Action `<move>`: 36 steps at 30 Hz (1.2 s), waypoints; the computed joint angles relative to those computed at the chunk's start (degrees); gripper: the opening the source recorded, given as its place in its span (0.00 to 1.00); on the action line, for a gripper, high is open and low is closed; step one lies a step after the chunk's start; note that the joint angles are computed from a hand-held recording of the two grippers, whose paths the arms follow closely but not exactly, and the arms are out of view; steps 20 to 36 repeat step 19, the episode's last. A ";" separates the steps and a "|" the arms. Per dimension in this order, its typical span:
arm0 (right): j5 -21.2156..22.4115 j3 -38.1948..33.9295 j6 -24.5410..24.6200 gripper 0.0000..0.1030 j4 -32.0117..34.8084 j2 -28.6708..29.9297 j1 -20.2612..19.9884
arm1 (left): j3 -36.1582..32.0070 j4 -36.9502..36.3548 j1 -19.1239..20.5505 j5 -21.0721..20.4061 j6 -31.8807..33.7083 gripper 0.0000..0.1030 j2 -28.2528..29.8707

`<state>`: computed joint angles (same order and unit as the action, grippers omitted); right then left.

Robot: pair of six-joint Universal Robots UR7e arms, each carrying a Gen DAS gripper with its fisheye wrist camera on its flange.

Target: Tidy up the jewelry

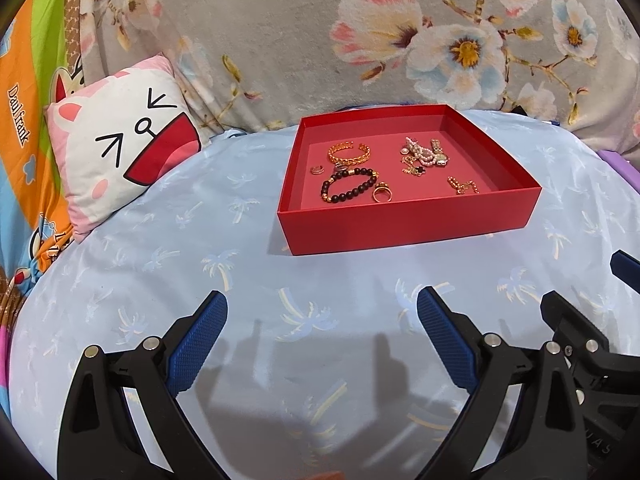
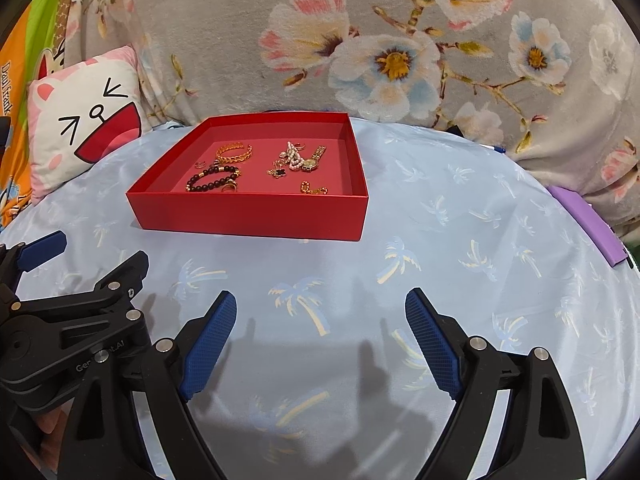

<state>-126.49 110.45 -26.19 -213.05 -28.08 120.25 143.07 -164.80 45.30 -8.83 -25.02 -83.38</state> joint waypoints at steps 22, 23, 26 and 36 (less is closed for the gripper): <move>-0.37 -0.13 0.17 0.83 0.11 0.06 -0.05 | -0.17 1.93 -0.08 0.09 -1.44 0.90 -0.25; -0.37 -0.13 0.17 0.83 0.11 0.06 -0.05 | -0.17 1.93 -0.08 0.09 -1.44 0.90 -0.25; -0.37 -0.13 0.17 0.83 0.11 0.06 -0.05 | -0.17 1.93 -0.08 0.09 -1.44 0.90 -0.25; -0.37 -0.13 0.17 0.83 0.11 0.06 -0.05 | -0.17 1.93 -0.08 0.09 -1.44 0.90 -0.25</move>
